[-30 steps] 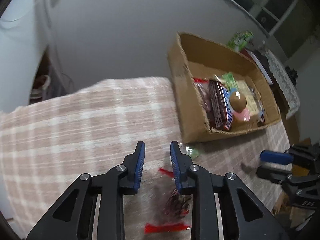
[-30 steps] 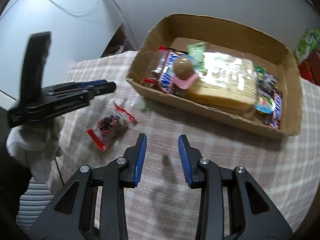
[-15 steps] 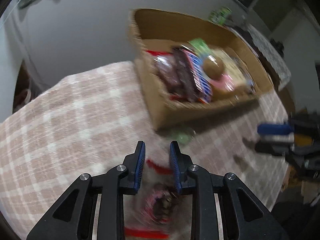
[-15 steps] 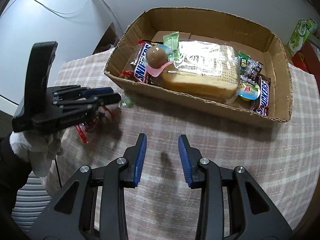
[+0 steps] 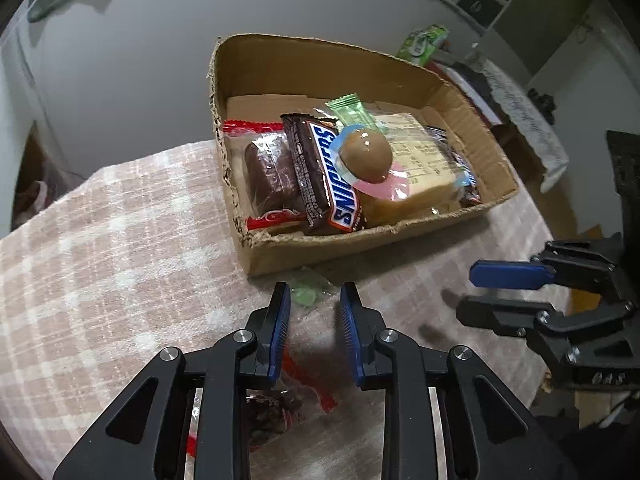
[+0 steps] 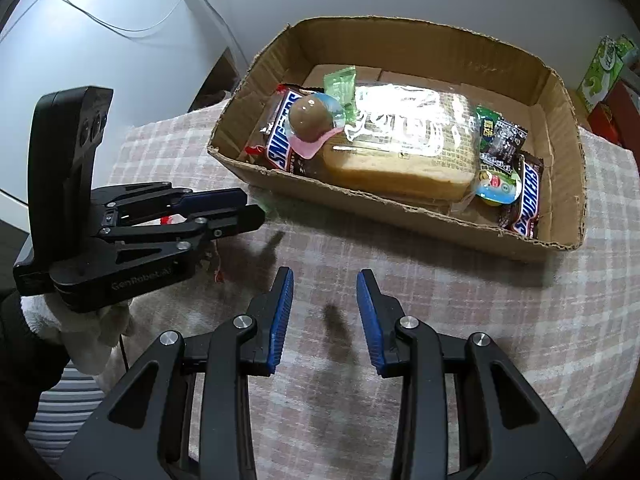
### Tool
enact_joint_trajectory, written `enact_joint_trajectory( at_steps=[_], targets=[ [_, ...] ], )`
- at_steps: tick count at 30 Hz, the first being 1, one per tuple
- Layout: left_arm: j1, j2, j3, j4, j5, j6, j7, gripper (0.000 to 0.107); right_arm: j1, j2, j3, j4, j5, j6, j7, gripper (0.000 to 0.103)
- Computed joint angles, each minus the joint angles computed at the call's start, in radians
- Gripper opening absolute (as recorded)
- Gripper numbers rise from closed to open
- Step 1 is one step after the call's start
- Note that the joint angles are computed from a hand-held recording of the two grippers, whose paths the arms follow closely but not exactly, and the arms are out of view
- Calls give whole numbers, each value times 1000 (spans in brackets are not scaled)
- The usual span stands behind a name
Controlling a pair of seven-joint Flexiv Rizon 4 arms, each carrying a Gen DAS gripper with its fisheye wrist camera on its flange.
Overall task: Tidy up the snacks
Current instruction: 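Reach the left gripper toward the red candy bag while the right approaches the green packet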
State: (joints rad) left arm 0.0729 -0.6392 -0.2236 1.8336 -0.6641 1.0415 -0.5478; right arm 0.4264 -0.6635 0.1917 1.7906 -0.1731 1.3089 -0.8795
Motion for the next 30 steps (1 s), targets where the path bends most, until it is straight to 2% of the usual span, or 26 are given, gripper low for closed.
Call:
enact_joint_trajectory(
  at_steps=[6,10,12,20,26,27,30],
  targets=[
    [-56,-21,31,-12,63,66,-84,25,-10,-1,12,-1,15,3,-7,35],
    [-77,-39,23,-19,109,122,-125,26,-10,2,8,3,19,5,0,35],
    [-53,-30,0,10,114,152,-106,25,-7,5,5,4,18,4,3,35],
    [27,-12,-78,66,60,140,-26,24,-10,3,15,6,25,7,2,35],
    [23,29,-86,119,24,99,47,24,-5,-2,11,0,21,8,5,35],
    [22,41,-90,139,9,101,61,19,-7,-4,13,-2,22,8,3,35],
    [17,71,-90,186,-39,100,84,18,-38,-9,49,-13,35,-1,-37,35]
  ],
)
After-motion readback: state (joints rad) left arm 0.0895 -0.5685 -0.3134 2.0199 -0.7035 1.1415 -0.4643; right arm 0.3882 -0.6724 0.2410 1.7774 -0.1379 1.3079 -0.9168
